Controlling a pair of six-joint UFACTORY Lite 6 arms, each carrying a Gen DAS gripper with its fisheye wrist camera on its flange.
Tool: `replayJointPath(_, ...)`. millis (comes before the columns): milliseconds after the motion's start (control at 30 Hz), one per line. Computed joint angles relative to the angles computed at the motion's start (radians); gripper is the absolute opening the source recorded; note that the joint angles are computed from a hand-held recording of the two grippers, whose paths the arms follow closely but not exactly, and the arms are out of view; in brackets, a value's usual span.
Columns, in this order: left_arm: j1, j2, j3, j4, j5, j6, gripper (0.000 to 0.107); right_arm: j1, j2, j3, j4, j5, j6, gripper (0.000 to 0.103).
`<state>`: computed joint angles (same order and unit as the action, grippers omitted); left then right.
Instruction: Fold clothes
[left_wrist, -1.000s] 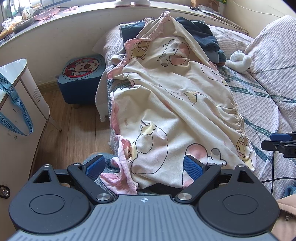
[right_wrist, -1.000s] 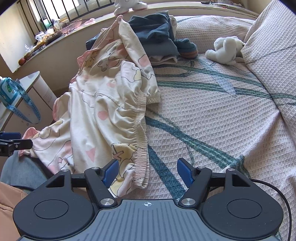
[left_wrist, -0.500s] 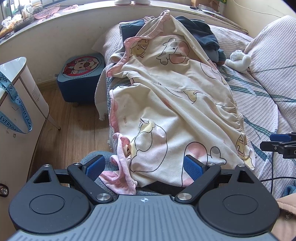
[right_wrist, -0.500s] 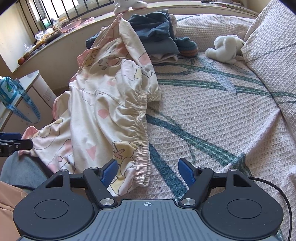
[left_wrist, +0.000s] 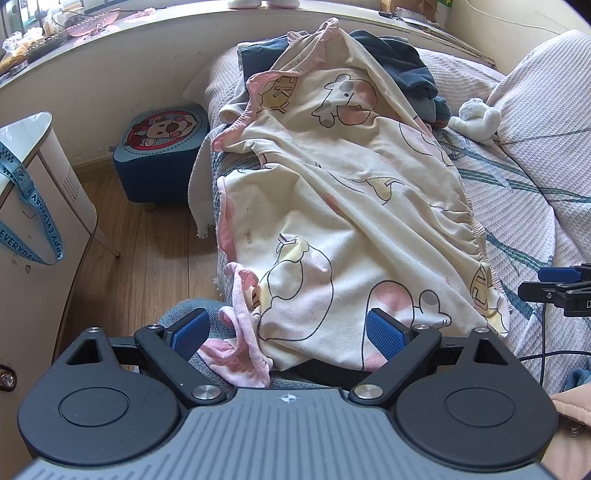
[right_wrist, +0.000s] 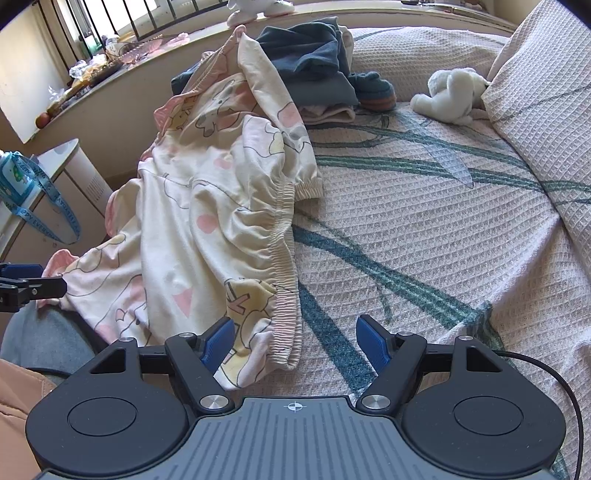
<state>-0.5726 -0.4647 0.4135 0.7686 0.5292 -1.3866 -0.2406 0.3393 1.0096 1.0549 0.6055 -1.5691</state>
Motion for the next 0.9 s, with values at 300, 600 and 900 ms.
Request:
replayJointPath(300,-0.003,0.001,-0.001,0.004,-0.001,-0.008,0.092,0.001,0.003,0.003,-0.003,-0.001,0.004,0.075)
replayJointPath(600,-0.005,0.003,0.000,0.001,-0.002,-0.005,0.092,0.001,-0.001,-0.005,0.005,-0.006,0.000,0.075)
replayJointPath(900,-0.012,0.007,0.006,0.005,0.002,-0.008,0.092,-0.006,-0.003,-0.011,0.013,-0.007,-0.004,0.075)
